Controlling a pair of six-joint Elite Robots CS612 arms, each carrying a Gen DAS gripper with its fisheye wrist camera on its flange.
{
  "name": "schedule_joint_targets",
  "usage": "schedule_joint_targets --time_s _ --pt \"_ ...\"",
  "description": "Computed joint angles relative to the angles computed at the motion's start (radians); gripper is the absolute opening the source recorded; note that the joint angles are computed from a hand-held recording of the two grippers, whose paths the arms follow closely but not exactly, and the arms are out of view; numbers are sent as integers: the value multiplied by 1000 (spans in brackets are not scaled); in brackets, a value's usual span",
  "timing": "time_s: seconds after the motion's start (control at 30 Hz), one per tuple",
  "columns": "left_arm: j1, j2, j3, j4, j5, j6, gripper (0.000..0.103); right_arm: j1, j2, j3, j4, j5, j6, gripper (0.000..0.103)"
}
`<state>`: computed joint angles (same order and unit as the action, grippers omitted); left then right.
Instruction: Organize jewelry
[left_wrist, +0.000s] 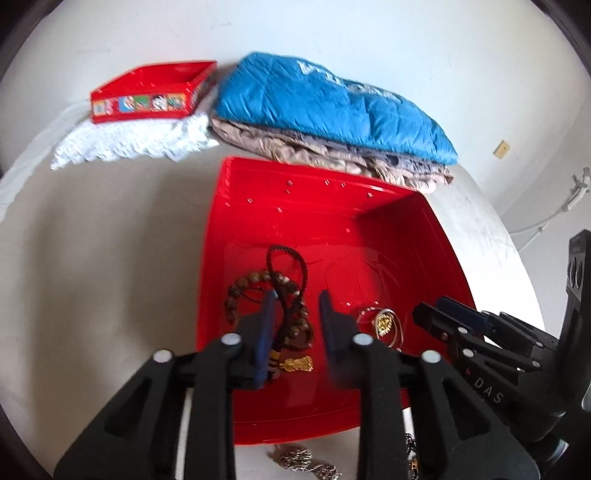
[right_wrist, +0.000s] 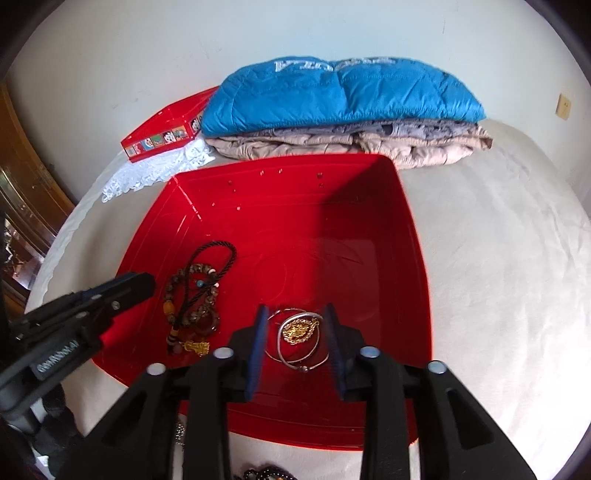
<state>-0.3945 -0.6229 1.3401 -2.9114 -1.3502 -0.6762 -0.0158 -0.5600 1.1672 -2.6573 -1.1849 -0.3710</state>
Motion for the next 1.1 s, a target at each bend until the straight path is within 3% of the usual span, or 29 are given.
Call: schedule_joint_targets --time_s 0.13,0.4,0.53,0.67,0.83,0.97,1.1 --pt "-6 -15 18 -14 54 4 27 -4 -4 4 -4 3 8 36" --pt "-17 -51 68 -25 131 -13 44 -18 -32 49 -51 25 20 47" --pt "-27 -79 112 -44 140 -9 74 -22 -56 88 -74 32 6 58" --pt "-47 -110 172 -72 184 -9 88 -31 -87 135 -66 63 -17 69" --pt "-60 -142 244 -91 178 -35 91 -41 -127 216 -136 69 -34 92" --pt "-70 -166 299 -102 171 -64 92 -57 -158 273 -141 103 -67 99" --pt "-93 -190 353 -98 206 -70 95 -69 -186 334 -153 111 -107 99"
